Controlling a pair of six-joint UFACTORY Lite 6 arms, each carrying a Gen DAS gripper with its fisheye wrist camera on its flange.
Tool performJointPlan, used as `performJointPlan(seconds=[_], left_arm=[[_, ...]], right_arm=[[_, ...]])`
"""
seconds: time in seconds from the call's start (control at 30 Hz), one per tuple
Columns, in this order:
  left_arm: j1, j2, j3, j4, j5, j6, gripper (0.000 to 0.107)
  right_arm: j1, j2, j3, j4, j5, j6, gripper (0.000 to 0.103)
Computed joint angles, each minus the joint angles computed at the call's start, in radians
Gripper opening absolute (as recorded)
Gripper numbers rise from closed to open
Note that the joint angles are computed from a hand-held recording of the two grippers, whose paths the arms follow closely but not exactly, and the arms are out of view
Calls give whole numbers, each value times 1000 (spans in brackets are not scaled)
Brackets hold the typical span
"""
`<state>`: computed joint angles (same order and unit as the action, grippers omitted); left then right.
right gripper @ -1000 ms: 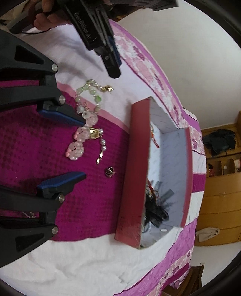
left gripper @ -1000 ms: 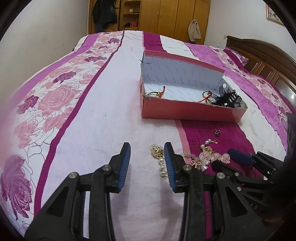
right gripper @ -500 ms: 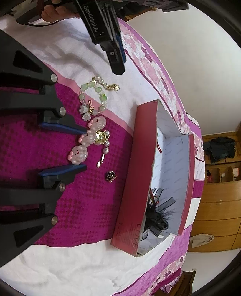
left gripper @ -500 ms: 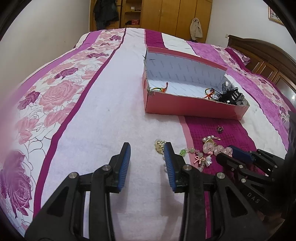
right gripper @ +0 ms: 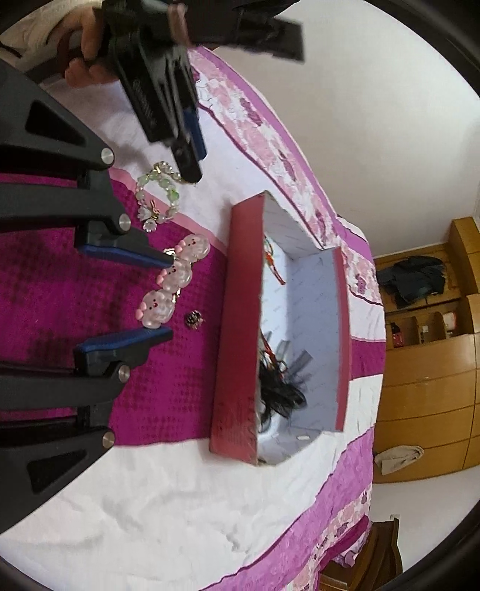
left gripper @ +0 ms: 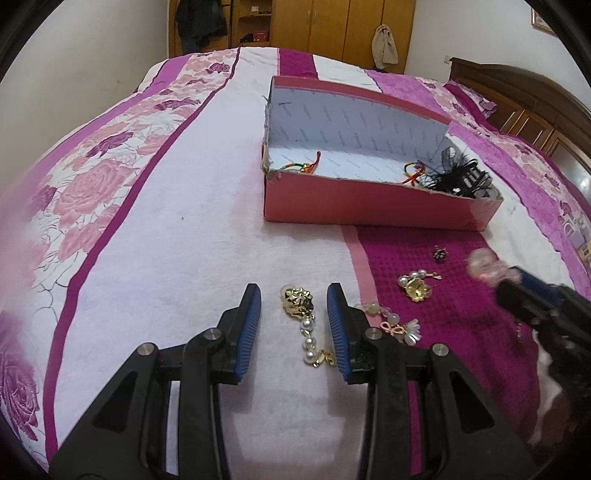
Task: Organize jewelry
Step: 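Grasp the pearl bracelet with the left gripper while the right grasps the pink bead bracelet, lift toward box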
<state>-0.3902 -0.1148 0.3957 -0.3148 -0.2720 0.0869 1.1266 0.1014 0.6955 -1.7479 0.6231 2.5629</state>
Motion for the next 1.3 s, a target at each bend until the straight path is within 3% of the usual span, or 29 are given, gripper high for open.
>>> performJointPlan(seconds=[0.07, 0.1, 0.13, 0.4, 0.67, 0.97, 1.3], left_arm=[[6, 17, 2, 22, -14, -26, 21], [13, 25, 1, 55, -21, -54, 8], [19, 31, 0, 76, -23, -72, 7], [25, -42, -43, 153, -38, -157, 7], [23, -186, -72, 169, 8, -191, 7], [14, -311, -51, 103, 69, -126, 7], [-8, -358, 12, -87, 79, 93, 7]], right_arm=[[11, -30, -23, 15, 16, -3, 35], [15, -39, -30, 20, 20, -4, 35], [16, -41, -29, 25, 23, -7, 35], [37, -112, -88, 57, 58, -3, 35], [50, -159, -110, 88, 87, -24, 35], [50, -200, -96, 112, 117, -72, 35], [16, -225, -68, 111, 128, -114, 35]])
